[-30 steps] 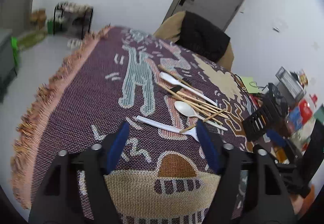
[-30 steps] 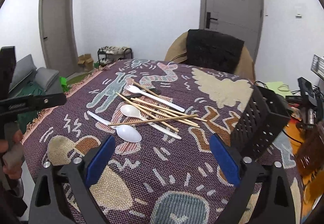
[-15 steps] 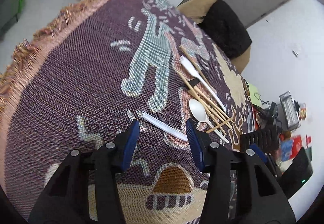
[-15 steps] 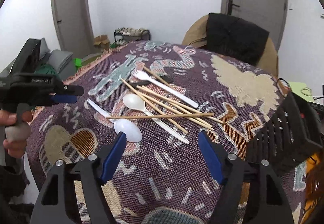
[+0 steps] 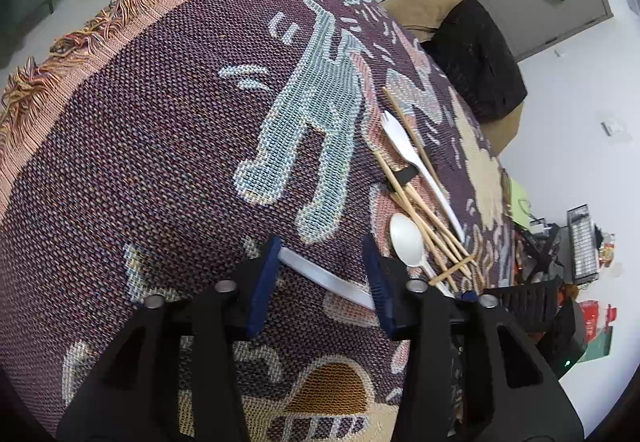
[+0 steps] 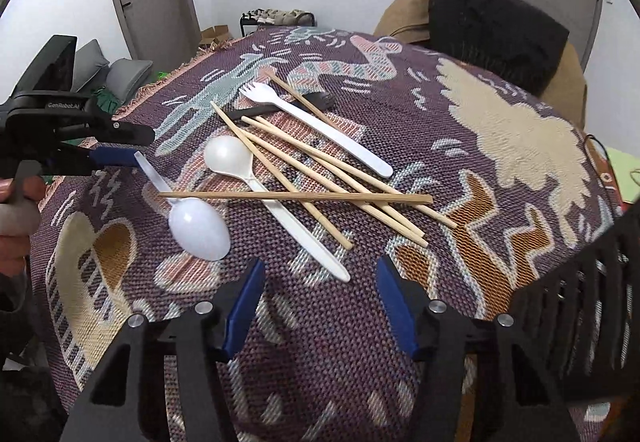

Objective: Organize utensils
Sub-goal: 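Grasp a white plastic spoon with the right tool while the left tool grasps another spoon, then carry both spoons into the black mesh holder and open both tools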

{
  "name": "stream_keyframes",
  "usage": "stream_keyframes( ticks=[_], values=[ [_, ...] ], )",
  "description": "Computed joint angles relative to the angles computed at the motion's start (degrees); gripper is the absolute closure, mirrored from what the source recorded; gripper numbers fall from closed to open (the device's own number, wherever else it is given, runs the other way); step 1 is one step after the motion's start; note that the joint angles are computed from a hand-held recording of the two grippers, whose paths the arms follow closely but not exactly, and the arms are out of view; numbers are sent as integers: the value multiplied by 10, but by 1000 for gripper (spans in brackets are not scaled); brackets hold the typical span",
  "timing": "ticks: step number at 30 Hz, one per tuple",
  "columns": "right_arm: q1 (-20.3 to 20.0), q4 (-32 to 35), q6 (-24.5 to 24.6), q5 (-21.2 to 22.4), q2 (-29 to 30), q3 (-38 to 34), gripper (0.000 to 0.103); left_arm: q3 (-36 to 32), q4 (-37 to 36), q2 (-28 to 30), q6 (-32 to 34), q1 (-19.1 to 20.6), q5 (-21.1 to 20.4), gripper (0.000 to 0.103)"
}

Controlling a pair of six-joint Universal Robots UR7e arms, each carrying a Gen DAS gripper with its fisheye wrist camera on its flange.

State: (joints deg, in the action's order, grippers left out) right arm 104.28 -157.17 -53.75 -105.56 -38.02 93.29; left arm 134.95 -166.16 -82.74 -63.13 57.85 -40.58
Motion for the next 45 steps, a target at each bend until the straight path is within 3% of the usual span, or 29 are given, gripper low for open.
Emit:
stream_keyframes(
  ticks=[3, 13, 14, 17, 21, 29, 35, 45],
  values=[
    [-2, 13, 0, 1, 11, -17, 48, -5, -5, 4, 1, 13, -9, 92],
    [3, 58, -22, -4, 11, -28, 59, 25, -111, 2, 60, 1, -3, 95],
    [3, 59, -23, -3, 8, -25, 62, 28, -112, 0, 65, -6, 5, 95],
    [3, 79, -20, 0, 4, -29, 87, 35, -116, -8, 77, -26, 28, 96],
    [6, 107, -26, 1, -8, -22, 93, 38, -115, -18, 101, -57, 70, 97],
    [14, 114, -20, 55, -71, 14, 95, 39, -98, -34, 154, -132, 173, 98],
    [18, 106, -3, 107, -118, 31, 95, 31, -96, -28, 192, -168, 224, 98],
    [41, 74, -13, 112, -166, 29, 95, -30, -248, 50, 374, -191, 218, 98]
  ],
)
